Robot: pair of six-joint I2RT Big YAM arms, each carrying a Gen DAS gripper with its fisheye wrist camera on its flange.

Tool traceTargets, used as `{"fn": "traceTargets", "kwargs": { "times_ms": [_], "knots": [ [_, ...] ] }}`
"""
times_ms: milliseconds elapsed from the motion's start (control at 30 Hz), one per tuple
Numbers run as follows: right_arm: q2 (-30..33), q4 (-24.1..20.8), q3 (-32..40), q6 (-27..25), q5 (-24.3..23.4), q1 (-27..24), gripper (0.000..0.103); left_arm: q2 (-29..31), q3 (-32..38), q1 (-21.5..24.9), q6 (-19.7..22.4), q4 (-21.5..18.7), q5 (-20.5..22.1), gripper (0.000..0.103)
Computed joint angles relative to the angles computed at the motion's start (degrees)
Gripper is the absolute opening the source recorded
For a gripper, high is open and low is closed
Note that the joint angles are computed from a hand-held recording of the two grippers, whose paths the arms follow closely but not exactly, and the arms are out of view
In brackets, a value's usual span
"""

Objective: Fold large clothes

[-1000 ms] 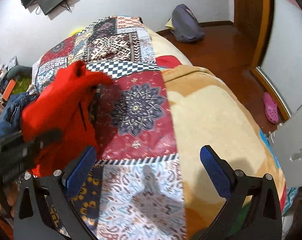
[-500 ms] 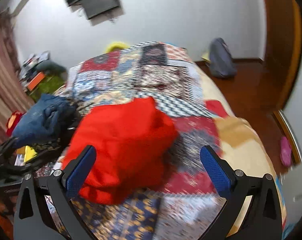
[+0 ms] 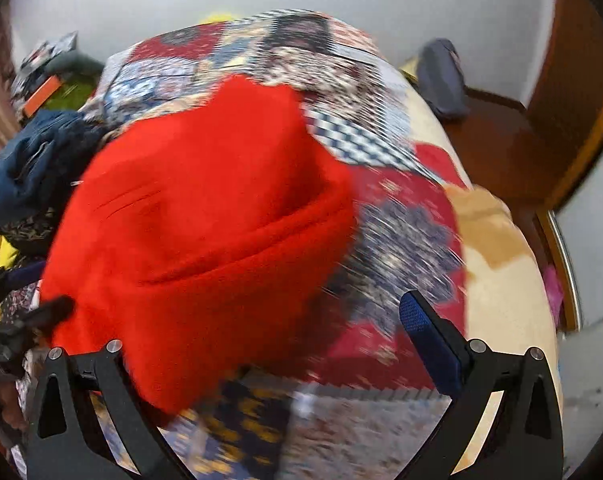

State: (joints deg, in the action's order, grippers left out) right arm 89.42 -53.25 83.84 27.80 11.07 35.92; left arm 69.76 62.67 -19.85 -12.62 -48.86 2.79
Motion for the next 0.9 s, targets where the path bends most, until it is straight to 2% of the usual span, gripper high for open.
{"fn": "traceTargets", "kwargs": {
  "times_ms": [67, 133, 233, 267, 367, 400, 433, 500, 567, 767, 900],
  "knots": [
    [-3.49, 2.48, -5.03, 2.20, -2.60, -1.94, 0.103, -0.71, -0.60, -0.79, 0.40, -0.10, -0.70, 0.099],
    [-5.89, 3.12, -8.63, 5.06, -4.60, -3.40, 0.103, -1.18, -0.58, -1.73, 0.52, -0.66, -2.01, 0.099],
    [-6.73, -1.13, -10.43, 10.12, -1.37, -3.58, 0.103, -2.16, -0.92, -2.45, 0.42, -1.28, -3.84, 0.099],
    [-7.00, -2.42, -11.10, 11.47, -1.73, -3.99, 0.103, -2.54, -0.99, -2.40, 0.37, -1.85, -3.82, 0.099],
    [-10.02, -1.25, -14.06, 12.60, -5.56, -4.87, 0.103, -3.24, -0.76, -2.13, 1.32, -4.23, -3.09, 0.099],
    [-10.59, -1.24, -14.30, 12.64, -5.46, -4.86, 0.103, -3.70, -0.84, -2.38, 2.33, -5.26, -3.62, 0.099],
    [-11.36, -1.34, -14.34, 12.43, -4.95, -4.70, 0.103, -3.84, -0.78, -2.74, 3.35, -6.21, -4.91, 0.099],
    [-12.30, -0.95, -14.12, 11.81, -4.76, -4.41, 0.103, -4.38, -1.01, -4.30, 5.04, -7.63, -11.19, 0.099],
    [-13.16, -0.02, -13.38, 11.33, -5.42, -4.00, 0.103, -5.49, -1.33, -4.49, 6.15, -8.16, -13.32, 0.099],
    [-11.38, 4.13, -10.49, 7.89, -8.49, -2.41, 0.103, -7.16, 0.73, -0.31, 4.30, -7.37, -8.68, 0.099],
    [-6.76, 4.98, -6.40, 6.07, -10.03, -2.91, 0.103, -4.16, 4.14, 3.16, 1.90, -6.72, -3.50, 0.099]
  ]
}}
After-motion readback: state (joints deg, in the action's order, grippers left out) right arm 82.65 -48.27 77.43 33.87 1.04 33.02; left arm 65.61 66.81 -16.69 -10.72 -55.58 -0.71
